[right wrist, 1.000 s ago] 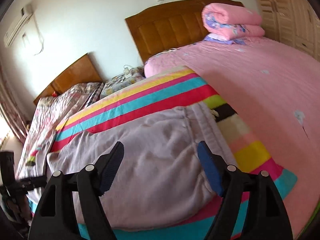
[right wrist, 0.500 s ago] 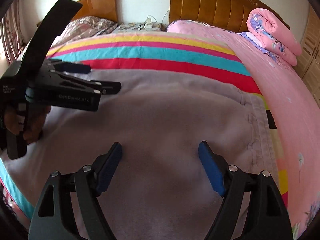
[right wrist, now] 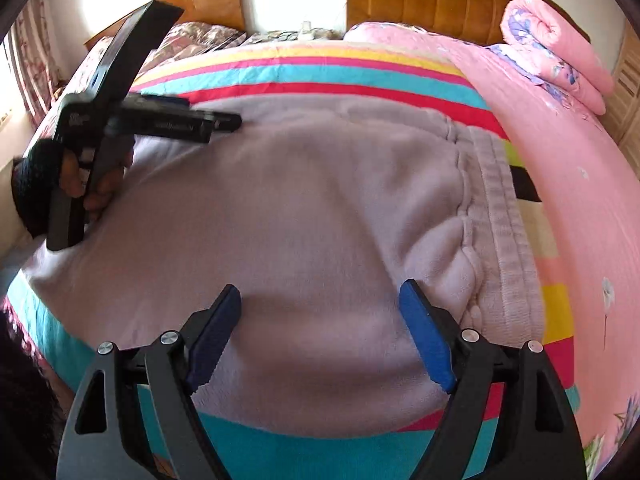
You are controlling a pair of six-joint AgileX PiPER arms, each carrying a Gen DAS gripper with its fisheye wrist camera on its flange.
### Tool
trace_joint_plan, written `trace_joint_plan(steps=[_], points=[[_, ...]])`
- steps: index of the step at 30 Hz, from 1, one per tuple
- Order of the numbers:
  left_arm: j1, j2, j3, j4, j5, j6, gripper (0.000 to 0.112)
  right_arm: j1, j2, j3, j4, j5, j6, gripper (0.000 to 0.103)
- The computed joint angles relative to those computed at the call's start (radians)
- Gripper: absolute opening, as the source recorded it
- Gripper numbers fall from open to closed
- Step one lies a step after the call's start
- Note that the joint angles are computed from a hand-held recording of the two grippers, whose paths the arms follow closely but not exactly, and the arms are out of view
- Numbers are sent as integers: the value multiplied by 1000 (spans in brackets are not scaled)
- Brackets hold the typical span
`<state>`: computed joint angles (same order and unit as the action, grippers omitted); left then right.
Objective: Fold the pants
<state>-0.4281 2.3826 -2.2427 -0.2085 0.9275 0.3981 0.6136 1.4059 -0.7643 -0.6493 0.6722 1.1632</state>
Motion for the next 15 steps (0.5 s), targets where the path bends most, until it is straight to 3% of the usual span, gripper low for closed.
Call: trace_joint_plan(steps=[4,7,10,13,15], points=[[2,-2,3,-3,-1,1,102,-10,-18,-49,101,63,-130,78],[3,0,0,-5,0,2,102,0,-38,-83,-48,112,6,85],[3,0,-1,-5,0,3,102,-42,23,-124,-120,133,43,86],[3,4,-8,-7,3,3,102,-124,98,-118,-60,103,-28,89],[3,3,-4,-7,0,4,102,-161,47,-31,-107,-15,39,91]])
